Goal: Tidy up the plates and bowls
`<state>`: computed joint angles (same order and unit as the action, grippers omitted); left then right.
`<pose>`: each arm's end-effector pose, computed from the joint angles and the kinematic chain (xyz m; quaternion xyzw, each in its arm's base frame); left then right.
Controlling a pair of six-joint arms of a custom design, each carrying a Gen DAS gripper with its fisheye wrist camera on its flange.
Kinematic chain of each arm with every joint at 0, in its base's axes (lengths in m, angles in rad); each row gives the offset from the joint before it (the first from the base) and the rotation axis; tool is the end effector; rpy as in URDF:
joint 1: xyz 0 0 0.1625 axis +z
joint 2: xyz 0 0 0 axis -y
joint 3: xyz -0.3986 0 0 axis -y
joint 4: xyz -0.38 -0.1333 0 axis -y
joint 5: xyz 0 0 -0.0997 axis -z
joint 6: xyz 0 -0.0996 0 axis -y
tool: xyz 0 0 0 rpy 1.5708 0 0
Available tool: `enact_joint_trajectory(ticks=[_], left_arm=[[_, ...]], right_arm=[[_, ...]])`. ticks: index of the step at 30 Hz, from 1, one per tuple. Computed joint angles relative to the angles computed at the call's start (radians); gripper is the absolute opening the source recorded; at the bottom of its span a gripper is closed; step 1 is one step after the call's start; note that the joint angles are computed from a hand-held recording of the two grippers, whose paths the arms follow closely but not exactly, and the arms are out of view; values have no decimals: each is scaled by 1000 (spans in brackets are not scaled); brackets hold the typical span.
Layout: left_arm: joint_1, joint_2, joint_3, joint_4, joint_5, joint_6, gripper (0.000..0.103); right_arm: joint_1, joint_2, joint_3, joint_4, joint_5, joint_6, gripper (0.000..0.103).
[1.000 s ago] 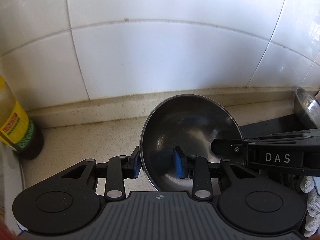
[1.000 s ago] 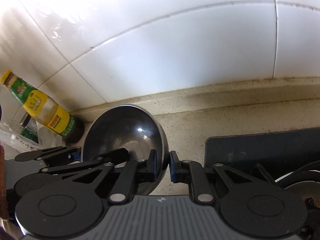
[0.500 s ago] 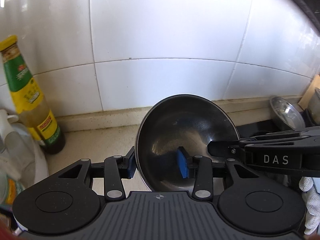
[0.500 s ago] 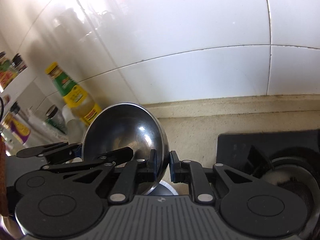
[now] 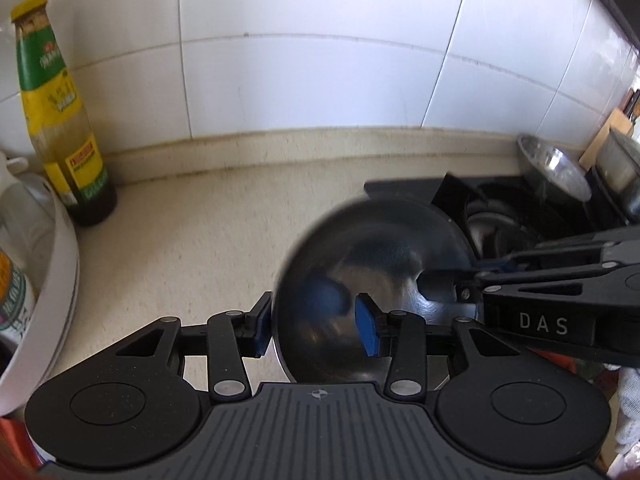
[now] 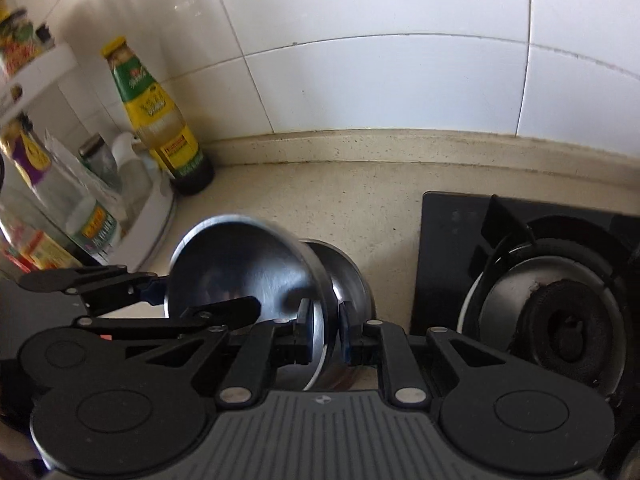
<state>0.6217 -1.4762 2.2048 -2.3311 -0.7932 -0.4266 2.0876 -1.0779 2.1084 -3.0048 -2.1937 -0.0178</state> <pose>-0.2256 -0.4116 0.2385 0.2332 0.8954 -0.2520 0.2835 0.3161 -0.4041 0.1525 0.1871 -0.9157 0.2590 0.2438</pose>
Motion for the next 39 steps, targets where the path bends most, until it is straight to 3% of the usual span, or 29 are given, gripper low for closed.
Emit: enact_joint_trajectory(ticks=[2,7,12,15,18,30,39], left_arm=[[-8,-8,15,8,22,-6,52],[-10,-39,28,17,32,-30,54],[-26,-58,40,24,66,-43,60],[-35,-58,49,23,93,-44,61],[-49,-49,65,8,135,-36,70],[-51,-38,88,30,196,-44,79],[-58,-43,93,49,210,-60,80]], right_arm=[[21,25,4,-54,-64,-52,19],[47,61,9,-147,-140,-149,20],[63,85,3,-216,-173,-227,20],[79,126,-6,-317,-219,-316,24],[82,138,-9,-361,-224,-356,25],[100,232,-44,-605,-288,-579,32],[101,242,-42,-619,-276,-595,35]])
